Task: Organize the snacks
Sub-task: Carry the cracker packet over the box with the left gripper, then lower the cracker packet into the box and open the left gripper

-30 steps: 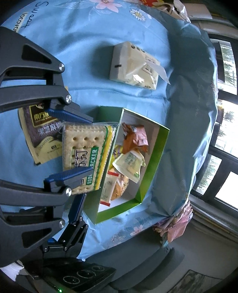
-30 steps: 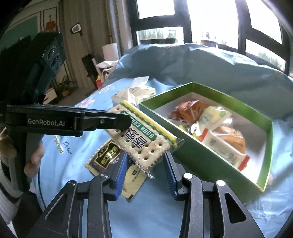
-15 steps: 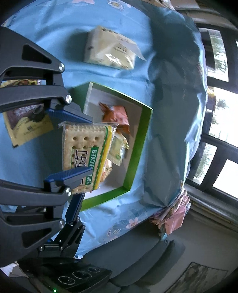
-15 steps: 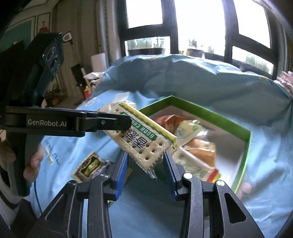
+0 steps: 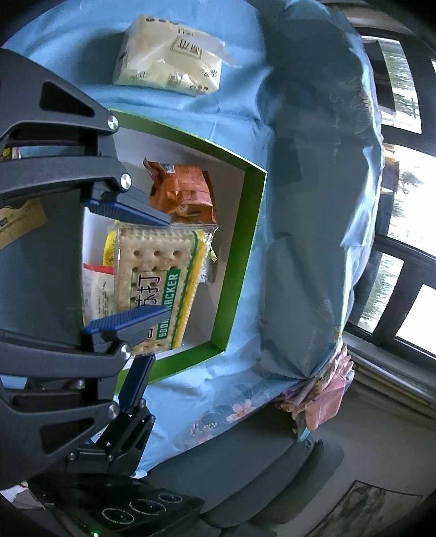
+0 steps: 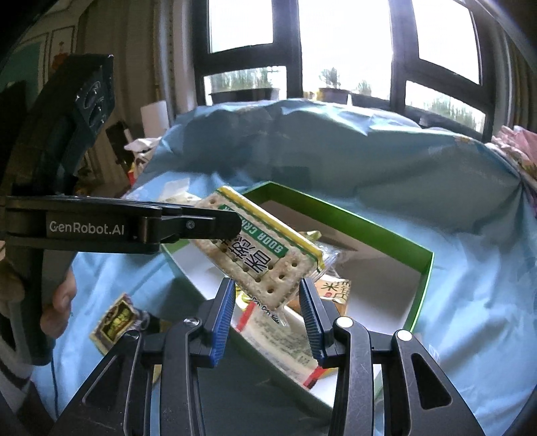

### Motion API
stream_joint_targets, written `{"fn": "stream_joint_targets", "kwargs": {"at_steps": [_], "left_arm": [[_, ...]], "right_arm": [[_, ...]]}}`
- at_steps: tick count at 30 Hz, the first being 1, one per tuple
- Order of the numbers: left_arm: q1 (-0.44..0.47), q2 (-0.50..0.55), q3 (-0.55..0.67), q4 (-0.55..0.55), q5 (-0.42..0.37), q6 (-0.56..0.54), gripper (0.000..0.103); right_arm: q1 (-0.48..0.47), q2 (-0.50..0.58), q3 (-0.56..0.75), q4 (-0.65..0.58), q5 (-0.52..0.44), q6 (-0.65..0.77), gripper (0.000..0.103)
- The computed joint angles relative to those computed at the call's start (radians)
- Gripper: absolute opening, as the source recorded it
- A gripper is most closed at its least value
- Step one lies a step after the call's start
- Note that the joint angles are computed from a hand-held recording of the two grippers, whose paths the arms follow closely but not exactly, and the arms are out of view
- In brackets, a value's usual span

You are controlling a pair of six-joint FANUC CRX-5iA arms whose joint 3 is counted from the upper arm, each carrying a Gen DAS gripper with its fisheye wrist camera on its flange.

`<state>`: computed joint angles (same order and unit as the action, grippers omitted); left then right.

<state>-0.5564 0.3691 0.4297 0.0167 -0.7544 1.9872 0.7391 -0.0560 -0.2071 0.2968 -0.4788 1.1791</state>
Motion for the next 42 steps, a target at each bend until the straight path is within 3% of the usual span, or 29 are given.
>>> {"fn": "stream_joint_targets", "kwargs": {"at_steps": [12, 42], "left_arm": [[0.021, 0.048, 0.014, 0.077, 0.005, -0.033, 0.048], [0.023, 0.078, 0.039, 0.077, -0.023, -0.033, 0.049]], "right_arm": [[-0.024, 0.045, 0.040, -0.032, -0.041, 0.018, 0.041], [-0.028, 0.082, 0.080, -0.048, -0.092, 0.024, 0.041]]}}
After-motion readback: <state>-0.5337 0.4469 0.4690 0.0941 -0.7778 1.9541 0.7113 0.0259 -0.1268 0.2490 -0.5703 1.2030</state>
